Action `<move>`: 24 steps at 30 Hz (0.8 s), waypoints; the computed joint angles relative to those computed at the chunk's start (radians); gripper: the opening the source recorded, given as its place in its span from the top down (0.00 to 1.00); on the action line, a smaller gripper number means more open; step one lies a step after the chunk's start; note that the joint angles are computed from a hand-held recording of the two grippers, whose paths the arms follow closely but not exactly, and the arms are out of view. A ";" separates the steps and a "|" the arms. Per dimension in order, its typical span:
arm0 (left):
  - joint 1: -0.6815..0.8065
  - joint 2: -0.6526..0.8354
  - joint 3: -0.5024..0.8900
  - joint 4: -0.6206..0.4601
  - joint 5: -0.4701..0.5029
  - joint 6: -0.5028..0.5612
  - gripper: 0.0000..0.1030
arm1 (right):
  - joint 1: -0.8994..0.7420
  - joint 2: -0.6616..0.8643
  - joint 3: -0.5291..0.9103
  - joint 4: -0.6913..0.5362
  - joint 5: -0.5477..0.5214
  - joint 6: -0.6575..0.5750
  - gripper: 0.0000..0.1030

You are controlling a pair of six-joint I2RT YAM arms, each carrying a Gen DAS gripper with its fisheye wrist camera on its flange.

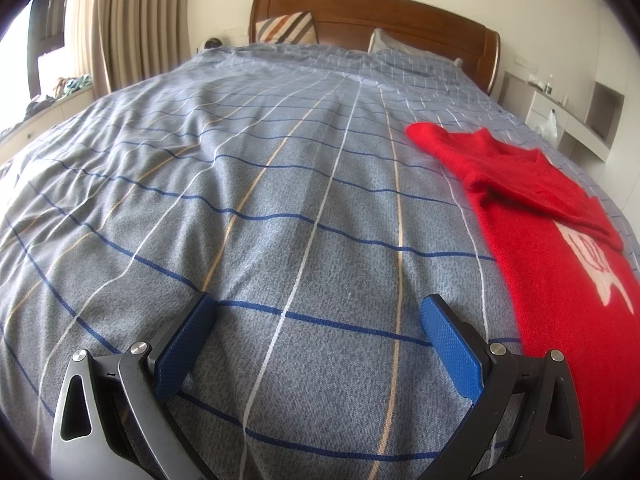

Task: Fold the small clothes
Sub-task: 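Move both grippers to the sweater hem and close them on it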

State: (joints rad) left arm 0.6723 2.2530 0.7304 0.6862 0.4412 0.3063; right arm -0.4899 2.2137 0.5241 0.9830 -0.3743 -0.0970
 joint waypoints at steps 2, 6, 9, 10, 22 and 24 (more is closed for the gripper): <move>0.009 -0.005 0.028 -0.057 0.019 0.008 0.01 | 0.005 -0.014 0.009 -0.037 0.008 -0.005 0.19; 0.071 -0.112 0.058 -0.310 0.103 0.082 0.02 | 0.050 -0.128 0.012 -0.201 0.091 -0.026 0.18; 0.168 -0.230 0.006 -0.517 0.259 0.234 0.02 | 0.068 -0.279 -0.106 -0.217 0.043 -0.076 0.18; 0.189 -0.260 -0.015 -0.580 0.277 0.292 0.02 | 0.081 -0.336 -0.145 -0.248 0.018 -0.104 0.18; 0.154 -0.332 -0.214 -0.721 0.194 0.494 0.24 | 0.289 -0.522 -0.399 -0.537 -0.188 -0.140 0.20; 0.144 -0.351 -0.235 -0.739 0.182 0.519 0.35 | 0.291 -0.479 -0.387 -0.560 -0.180 -0.131 0.27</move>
